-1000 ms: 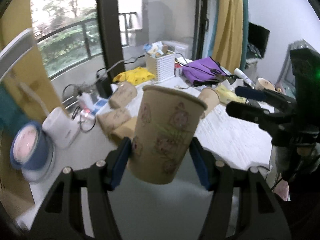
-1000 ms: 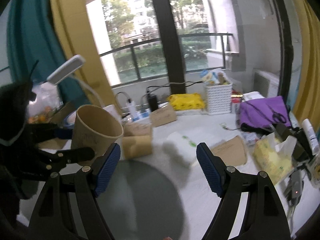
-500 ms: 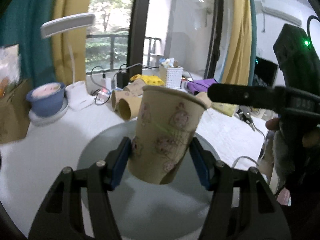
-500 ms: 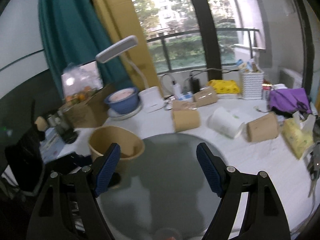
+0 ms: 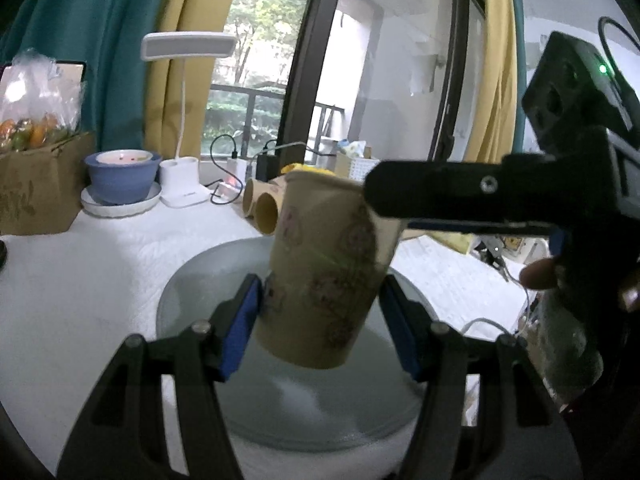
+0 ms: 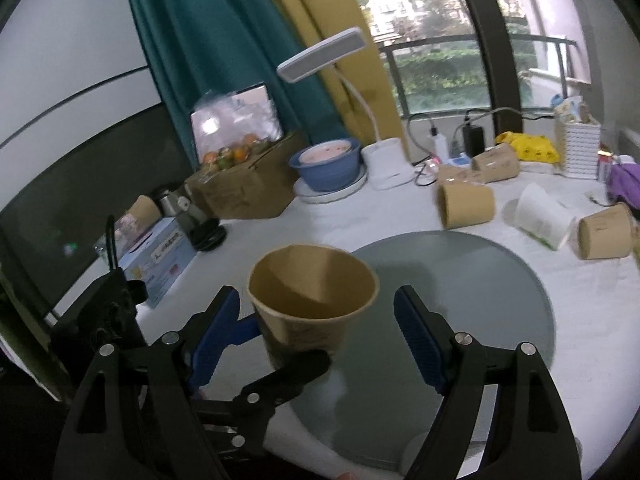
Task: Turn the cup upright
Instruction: 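Rotate the left gripper to turn the cup opening upward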
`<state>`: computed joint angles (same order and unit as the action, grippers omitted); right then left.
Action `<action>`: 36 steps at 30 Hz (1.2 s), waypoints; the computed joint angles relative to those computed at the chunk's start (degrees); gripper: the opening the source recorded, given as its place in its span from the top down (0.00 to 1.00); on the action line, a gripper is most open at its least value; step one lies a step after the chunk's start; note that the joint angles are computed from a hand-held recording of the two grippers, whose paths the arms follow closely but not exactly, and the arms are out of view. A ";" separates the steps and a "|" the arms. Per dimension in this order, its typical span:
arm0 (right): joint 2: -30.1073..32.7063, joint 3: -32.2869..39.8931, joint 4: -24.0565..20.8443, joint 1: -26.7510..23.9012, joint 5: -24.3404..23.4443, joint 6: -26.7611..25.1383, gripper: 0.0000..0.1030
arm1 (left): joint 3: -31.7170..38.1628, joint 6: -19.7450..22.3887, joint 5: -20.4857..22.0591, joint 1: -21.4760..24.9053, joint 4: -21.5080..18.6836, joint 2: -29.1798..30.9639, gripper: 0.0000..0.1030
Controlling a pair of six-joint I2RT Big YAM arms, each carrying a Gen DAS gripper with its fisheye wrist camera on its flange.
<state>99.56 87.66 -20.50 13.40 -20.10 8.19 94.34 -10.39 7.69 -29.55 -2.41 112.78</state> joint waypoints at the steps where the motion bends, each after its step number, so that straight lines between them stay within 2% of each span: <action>1: 0.29 0.39 -0.37 0.11 -0.09 -0.06 0.20 | -0.47 -0.10 0.17 -0.03 0.70 -0.17 0.40; 6: 2.02 2.52 -2.24 0.12 -1.59 0.31 0.20 | -1.35 -0.85 2.33 0.34 2.95 0.33 0.40; 14: 3.62 4.48 -4.56 0.92 -0.82 -0.66 0.20 | -2.52 -1.08 3.86 0.66 5.98 0.40 0.40; 21: 4.43 5.32 -5.26 1.07 -1.06 -1.09 0.20 | -2.89 -0.69 4.80 0.80 6.64 0.24 0.40; 25: 4.89 5.78 -5.68 0.96 -1.66 -1.28 0.28 | -2.88 -0.58 5.65 0.85 6.48 0.27 0.39; 36: 4.83 5.50 -5.04 0.89 -1.17 -1.74 0.32 | -1.80 -0.85 6.71 0.70 4.53 0.63 0.35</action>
<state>104.39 93.16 -25.54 14.29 -21.27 6.45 92.55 -11.24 14.40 -28.85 2.12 113.41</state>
